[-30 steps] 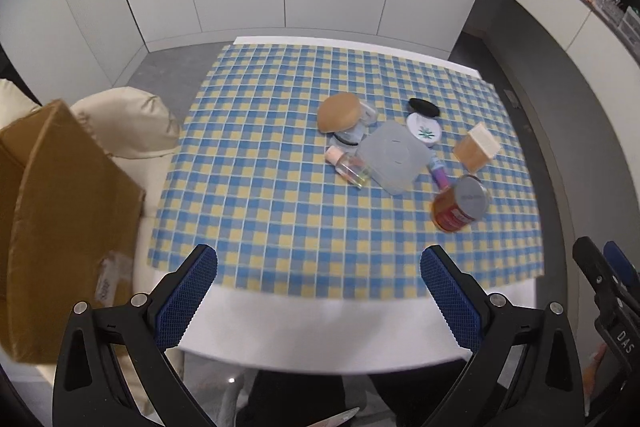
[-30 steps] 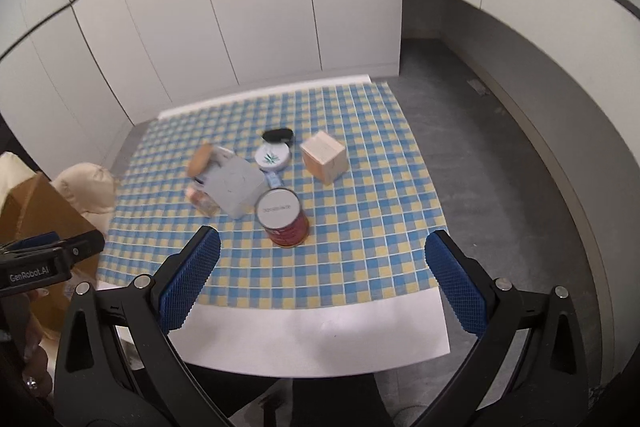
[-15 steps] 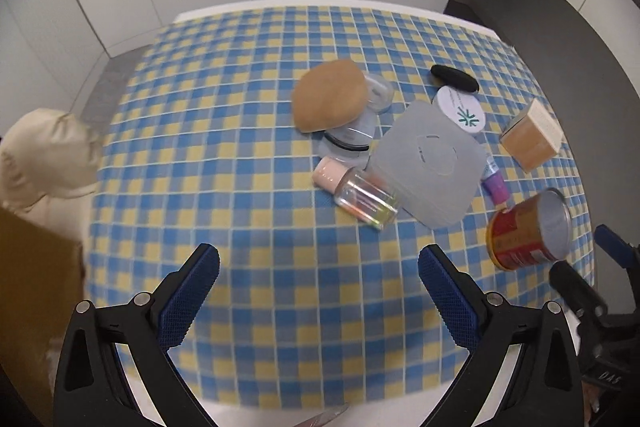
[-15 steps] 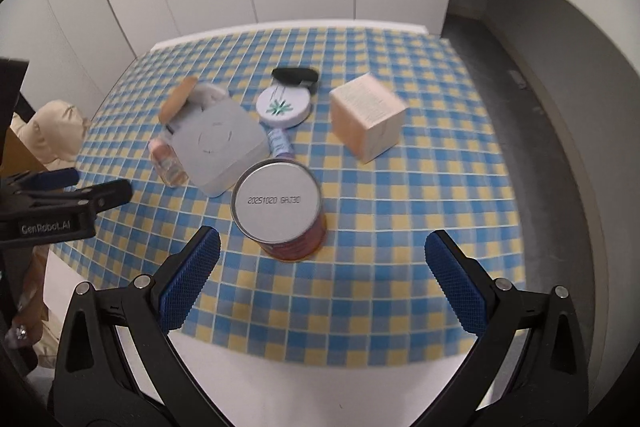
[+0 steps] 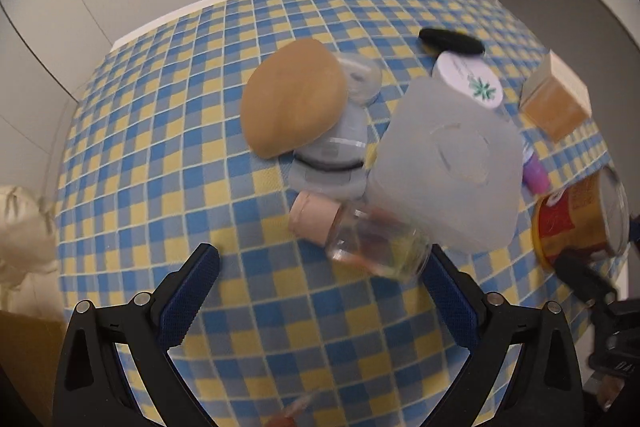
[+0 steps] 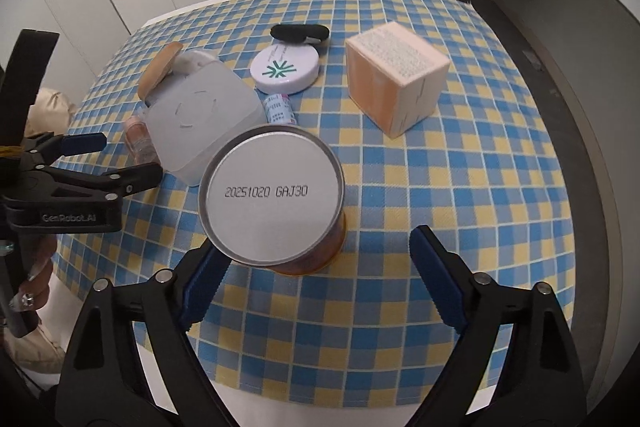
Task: Organize objects
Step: 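Reach the right tool to the red can while the left tool reaches the glass bottle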
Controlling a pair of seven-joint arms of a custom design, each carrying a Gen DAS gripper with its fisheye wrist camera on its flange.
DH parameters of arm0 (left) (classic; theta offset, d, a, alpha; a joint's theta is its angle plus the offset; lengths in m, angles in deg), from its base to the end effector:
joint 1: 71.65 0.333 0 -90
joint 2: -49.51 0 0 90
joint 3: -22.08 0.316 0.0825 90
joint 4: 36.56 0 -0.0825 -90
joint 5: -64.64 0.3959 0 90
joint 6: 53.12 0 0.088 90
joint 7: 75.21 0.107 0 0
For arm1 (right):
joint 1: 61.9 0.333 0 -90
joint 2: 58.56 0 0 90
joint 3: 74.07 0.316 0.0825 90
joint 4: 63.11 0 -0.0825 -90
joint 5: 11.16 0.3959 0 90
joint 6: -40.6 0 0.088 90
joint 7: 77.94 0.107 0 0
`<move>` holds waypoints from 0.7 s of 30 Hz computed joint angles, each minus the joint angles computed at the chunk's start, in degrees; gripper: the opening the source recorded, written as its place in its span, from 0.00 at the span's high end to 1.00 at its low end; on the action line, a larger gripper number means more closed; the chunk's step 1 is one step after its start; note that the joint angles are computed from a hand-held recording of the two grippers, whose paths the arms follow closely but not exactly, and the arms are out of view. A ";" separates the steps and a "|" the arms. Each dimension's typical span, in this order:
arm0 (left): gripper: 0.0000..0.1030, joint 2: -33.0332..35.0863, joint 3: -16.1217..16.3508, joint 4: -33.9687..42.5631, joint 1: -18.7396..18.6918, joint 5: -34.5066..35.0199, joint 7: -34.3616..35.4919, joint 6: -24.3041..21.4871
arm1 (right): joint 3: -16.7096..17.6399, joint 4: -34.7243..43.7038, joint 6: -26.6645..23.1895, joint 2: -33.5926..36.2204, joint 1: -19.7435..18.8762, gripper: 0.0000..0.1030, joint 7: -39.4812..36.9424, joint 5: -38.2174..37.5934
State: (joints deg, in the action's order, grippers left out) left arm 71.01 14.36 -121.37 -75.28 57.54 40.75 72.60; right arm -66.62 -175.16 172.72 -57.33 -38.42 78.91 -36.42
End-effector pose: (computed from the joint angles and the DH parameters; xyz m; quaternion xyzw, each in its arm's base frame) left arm 0.7018 -0.1304 0.4956 -0.4677 0.8639 -0.1662 0.0857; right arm 0.5229 0.3027 0.4955 -0.5427 0.8040 -0.1714 0.1720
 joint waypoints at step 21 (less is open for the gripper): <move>0.41 -3.27 0.58 -5.00 -0.96 1.33 -5.51 4.93 | -0.39 2.50 -2.17 2.30 0.33 0.42 0.52 -1.42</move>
State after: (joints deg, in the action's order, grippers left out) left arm 67.75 14.94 -126.37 -76.24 58.87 35.24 77.53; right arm -67.01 -172.66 170.55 -55.03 -38.09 79.43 -37.85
